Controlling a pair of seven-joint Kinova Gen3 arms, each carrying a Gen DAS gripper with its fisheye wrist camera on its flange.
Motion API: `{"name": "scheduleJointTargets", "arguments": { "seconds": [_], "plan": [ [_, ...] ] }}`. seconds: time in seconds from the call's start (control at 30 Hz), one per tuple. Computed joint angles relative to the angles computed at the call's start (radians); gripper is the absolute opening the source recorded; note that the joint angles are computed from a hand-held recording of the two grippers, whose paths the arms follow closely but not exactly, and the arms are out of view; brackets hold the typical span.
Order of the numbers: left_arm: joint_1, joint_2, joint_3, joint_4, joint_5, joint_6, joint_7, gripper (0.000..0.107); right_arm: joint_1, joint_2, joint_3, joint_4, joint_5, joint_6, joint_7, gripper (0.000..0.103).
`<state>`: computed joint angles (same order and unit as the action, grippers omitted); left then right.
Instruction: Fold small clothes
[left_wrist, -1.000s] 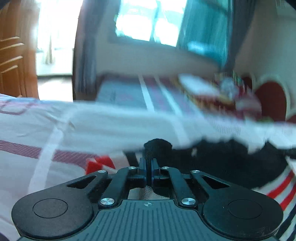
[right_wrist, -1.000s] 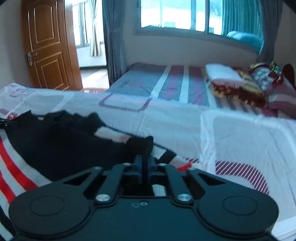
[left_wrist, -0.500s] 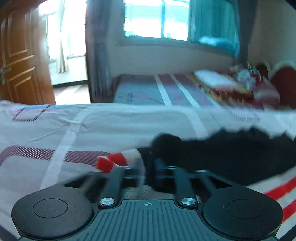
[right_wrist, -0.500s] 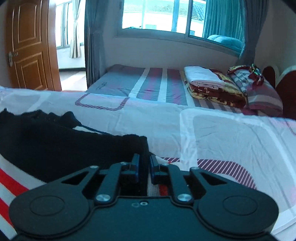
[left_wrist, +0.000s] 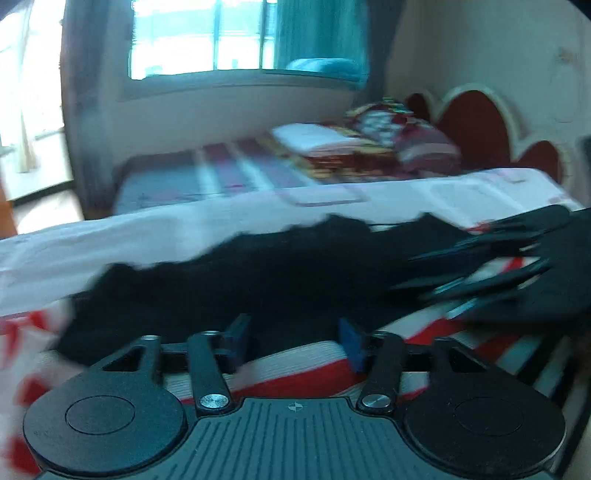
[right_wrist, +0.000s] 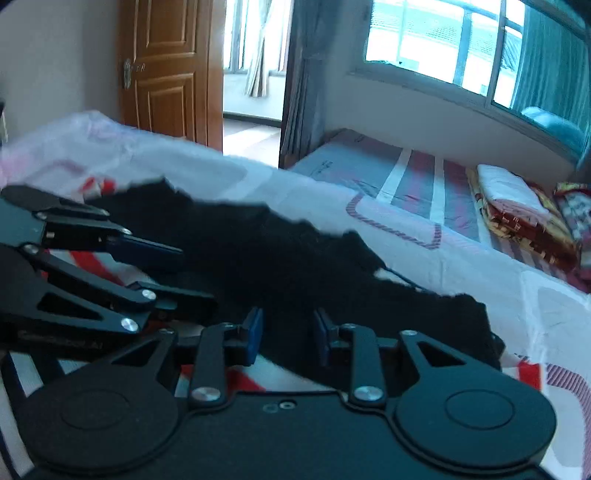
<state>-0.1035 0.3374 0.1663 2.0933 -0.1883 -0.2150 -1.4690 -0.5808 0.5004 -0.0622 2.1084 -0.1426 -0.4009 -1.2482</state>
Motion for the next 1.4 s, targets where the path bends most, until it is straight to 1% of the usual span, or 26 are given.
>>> {"name": "scheduleJointTargets", "arguments": {
  "seconds": [0.07,0.1,0.17,0.2,0.27,0.3,0.37,0.4,0.43,0.47,0.53,0.6,0.63,0.67,0.73,0.8,0.87,0.93,0.97,1.03,1.1,1.17,1.2,1.27,1.33,1.4],
  "plan": [
    [0.037,-0.029,-0.093,0.036,0.067,-0.01,-0.068,0.06,-0.034,-0.011,0.078,0.045,-0.075,-0.045,0.035,0.031],
    [0.028,-0.039,-0.126,0.068,0.078,-0.039,-0.079,0.06,-0.023,-0.016,0.097,0.057,-0.093,-0.054,0.03,0.033],
    [-0.019,-0.059,-0.137,0.133,0.049,-0.104,-0.056,0.06,0.053,-0.035,0.088,0.095,-0.084,-0.074,-0.005,0.031],
    [-0.03,-0.067,-0.137,0.145,0.043,-0.112,-0.053,0.06,0.094,-0.043,0.066,0.114,-0.078,-0.091,-0.009,0.034],
    [0.005,-0.081,-0.161,0.143,0.08,-0.094,-0.079,0.06,0.126,-0.053,0.05,0.121,-0.084,-0.082,-0.046,0.037],
    [0.028,-0.094,-0.174,0.147,0.111,-0.091,-0.076,0.06,0.117,-0.058,0.052,0.125,-0.098,-0.089,-0.057,0.037],
    [0.035,-0.116,-0.144,0.168,0.123,-0.135,-0.036,0.06,0.077,-0.086,0.055,0.167,-0.136,-0.151,-0.053,0.034],
    [0.029,-0.129,-0.113,0.185,0.106,-0.16,-0.013,0.06,0.067,-0.098,0.031,0.191,-0.131,-0.19,-0.07,0.034],
    [0.035,-0.135,-0.1,0.194,0.084,-0.169,0.015,0.06,0.075,-0.107,-0.011,0.209,-0.11,-0.212,-0.088,0.034],
    [0.036,-0.131,-0.069,0.187,0.071,-0.161,0.036,0.061,0.075,-0.107,-0.035,0.214,-0.081,-0.218,-0.093,0.034],
    [0.078,-0.127,-0.053,0.193,0.094,-0.157,0.031,0.061,0.026,-0.102,-0.053,0.21,-0.073,-0.192,-0.072,0.032],
    [0.17,-0.119,-0.095,0.189,0.17,-0.13,-0.029,0.06,-0.022,-0.083,-0.07,0.202,-0.097,-0.178,-0.054,0.034],
    [0.211,-0.115,-0.127,0.188,0.211,-0.113,-0.057,0.06,-0.063,-0.079,-0.059,0.199,-0.132,-0.17,-0.035,0.034],
    [0.234,-0.117,-0.143,0.198,0.252,-0.107,-0.088,0.06,-0.109,-0.068,-0.033,0.194,-0.173,-0.163,-0.007,0.025],
    [0.256,-0.138,-0.168,0.235,0.306,-0.128,-0.154,0.06,-0.146,-0.061,-0.015,0.186,-0.238,-0.147,0.033,0.03],
    [0.29,-0.174,-0.233,0.274,0.357,-0.132,-0.219,0.06,-0.179,-0.068,0.008,0.221,-0.303,-0.188,0.091,0.031],
    [0.252,-0.215,-0.26,0.316,0.351,-0.131,-0.226,0.06,-0.225,-0.082,0.072,0.255,-0.384,-0.223,0.125,0.032],
    [0.159,-0.244,-0.249,0.349,0.297,-0.12,-0.176,0.06,-0.197,-0.093,0.104,0.285,-0.425,-0.219,0.106,0.036],
    [0.115,-0.262,-0.225,0.363,0.287,-0.112,-0.144,0.06,-0.156,-0.104,0.093,0.298,-0.42,-0.204,0.082,0.036],
    [0.08,-0.29,-0.19,0.367,0.284,-0.09,-0.127,0.06,-0.094,-0.127,0.046,0.323,-0.398,-0.208,0.039,0.035],
    [0.095,-0.314,-0.142,0.382,0.334,-0.111,-0.134,0.06,-0.106,-0.14,0.008,0.347,-0.421,-0.275,0.026,0.035],
    [0.149,-0.316,-0.106,0.398,0.415,-0.159,-0.185,0.06,-0.144,-0.154,-0.031,0.377,-0.418,-0.351,-0.02,0.034],
    [0.187,-0.306,-0.104,0.395,0.456,-0.169,-0.222,0.06,-0.163,-0.154,-0.057,0.378,-0.437,-0.37,-0.018,0.034],
    [0.28,-0.283,-0.127,0.379,0.537,-0.167,-0.283,0.06,-0.219,-0.143,-0.084,0.357,-0.512,-0.36,0.026,0.034],
    [0.372,-0.26,-0.181,0.352,0.611,-0.125,-0.364,0.06,-0.312,-0.126,-0.049,0.337,-0.593,-0.332,0.056,0.035],
    [0.465,-0.235,-0.256,0.355,0.647,-0.126,-0.445,0.061,-0.404,-0.099,0.027,0.309,-0.674,-0.27,0.083,0.035]
  ]
}}
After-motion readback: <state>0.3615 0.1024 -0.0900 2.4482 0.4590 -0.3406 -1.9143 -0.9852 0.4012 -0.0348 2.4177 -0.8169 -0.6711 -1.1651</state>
